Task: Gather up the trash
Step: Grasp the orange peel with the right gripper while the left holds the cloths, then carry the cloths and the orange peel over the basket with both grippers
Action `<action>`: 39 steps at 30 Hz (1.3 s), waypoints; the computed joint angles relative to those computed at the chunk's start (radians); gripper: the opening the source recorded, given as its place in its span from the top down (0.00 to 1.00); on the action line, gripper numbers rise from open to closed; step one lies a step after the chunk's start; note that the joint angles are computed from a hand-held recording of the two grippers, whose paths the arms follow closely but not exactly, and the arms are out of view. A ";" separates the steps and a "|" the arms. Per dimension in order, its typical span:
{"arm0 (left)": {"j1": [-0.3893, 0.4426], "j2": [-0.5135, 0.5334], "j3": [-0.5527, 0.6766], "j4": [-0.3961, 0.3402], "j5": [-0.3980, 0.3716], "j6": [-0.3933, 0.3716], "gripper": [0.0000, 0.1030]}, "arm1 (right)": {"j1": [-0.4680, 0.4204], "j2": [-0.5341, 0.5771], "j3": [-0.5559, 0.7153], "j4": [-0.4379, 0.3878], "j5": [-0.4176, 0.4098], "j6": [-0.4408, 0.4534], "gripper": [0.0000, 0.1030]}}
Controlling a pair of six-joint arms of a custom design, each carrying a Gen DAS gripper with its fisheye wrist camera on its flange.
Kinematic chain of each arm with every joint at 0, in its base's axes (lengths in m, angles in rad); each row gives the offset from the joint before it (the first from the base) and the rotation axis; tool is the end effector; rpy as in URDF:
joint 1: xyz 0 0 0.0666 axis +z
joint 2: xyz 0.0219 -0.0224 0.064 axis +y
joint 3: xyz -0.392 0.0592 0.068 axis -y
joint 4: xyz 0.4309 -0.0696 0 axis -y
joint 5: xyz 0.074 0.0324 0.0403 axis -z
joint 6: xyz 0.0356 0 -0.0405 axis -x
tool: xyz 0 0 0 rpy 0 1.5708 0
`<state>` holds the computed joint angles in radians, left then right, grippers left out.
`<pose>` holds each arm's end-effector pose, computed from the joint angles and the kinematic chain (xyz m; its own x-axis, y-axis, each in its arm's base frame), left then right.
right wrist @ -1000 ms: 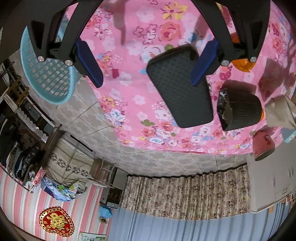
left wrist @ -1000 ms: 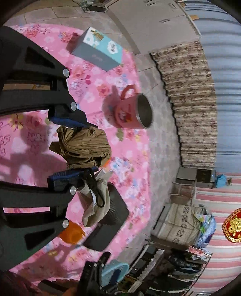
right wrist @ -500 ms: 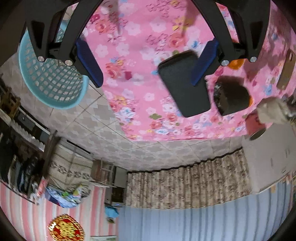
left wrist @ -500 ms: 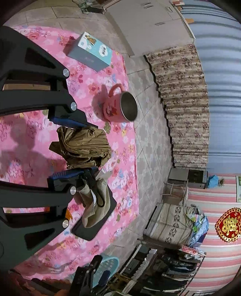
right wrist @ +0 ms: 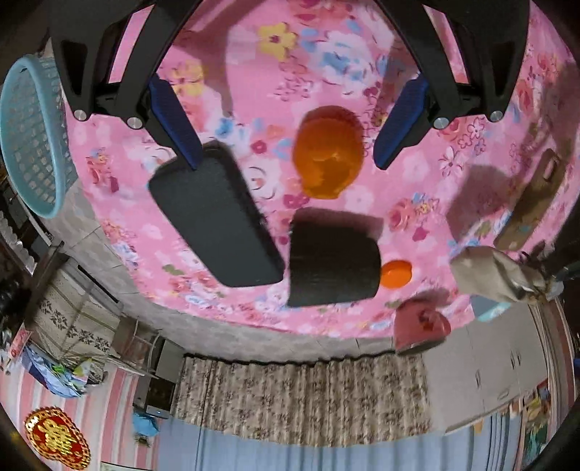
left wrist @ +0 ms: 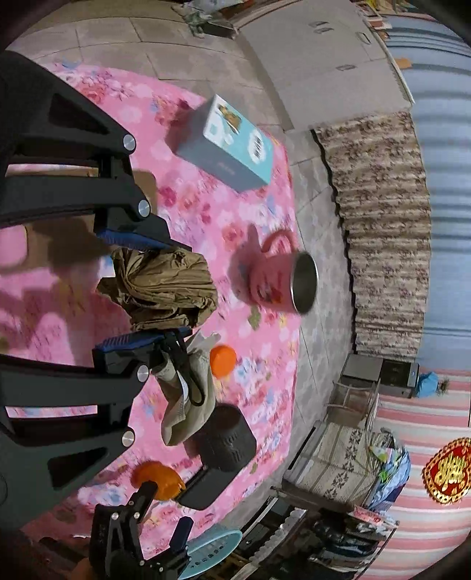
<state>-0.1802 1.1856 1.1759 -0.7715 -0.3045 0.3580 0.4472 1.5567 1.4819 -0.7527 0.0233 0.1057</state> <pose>0.4397 -0.0697 0.4391 -0.6353 -0.2240 -0.7390 -0.2788 0.9590 -0.0511 0.5308 0.2532 0.4105 -0.6160 -0.4124 -0.6711 -0.4858 0.8696 -0.0885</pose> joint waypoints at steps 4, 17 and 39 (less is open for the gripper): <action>0.021 -0.022 -0.024 -0.010 0.006 -0.010 0.64 | 0.008 0.024 0.029 -0.045 0.009 -0.032 0.19; 0.014 -0.023 -0.022 -0.005 0.004 -0.022 0.64 | 0.012 0.016 0.028 -0.051 -0.060 -0.020 0.61; -0.309 0.397 0.457 0.037 -0.001 -0.061 0.63 | -0.419 -0.048 0.046 0.037 -0.055 -0.083 0.61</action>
<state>-0.4895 1.5824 1.6326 -0.7348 -0.3053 0.2973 0.0279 1.5087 1.5277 -0.7154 -0.0318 0.0228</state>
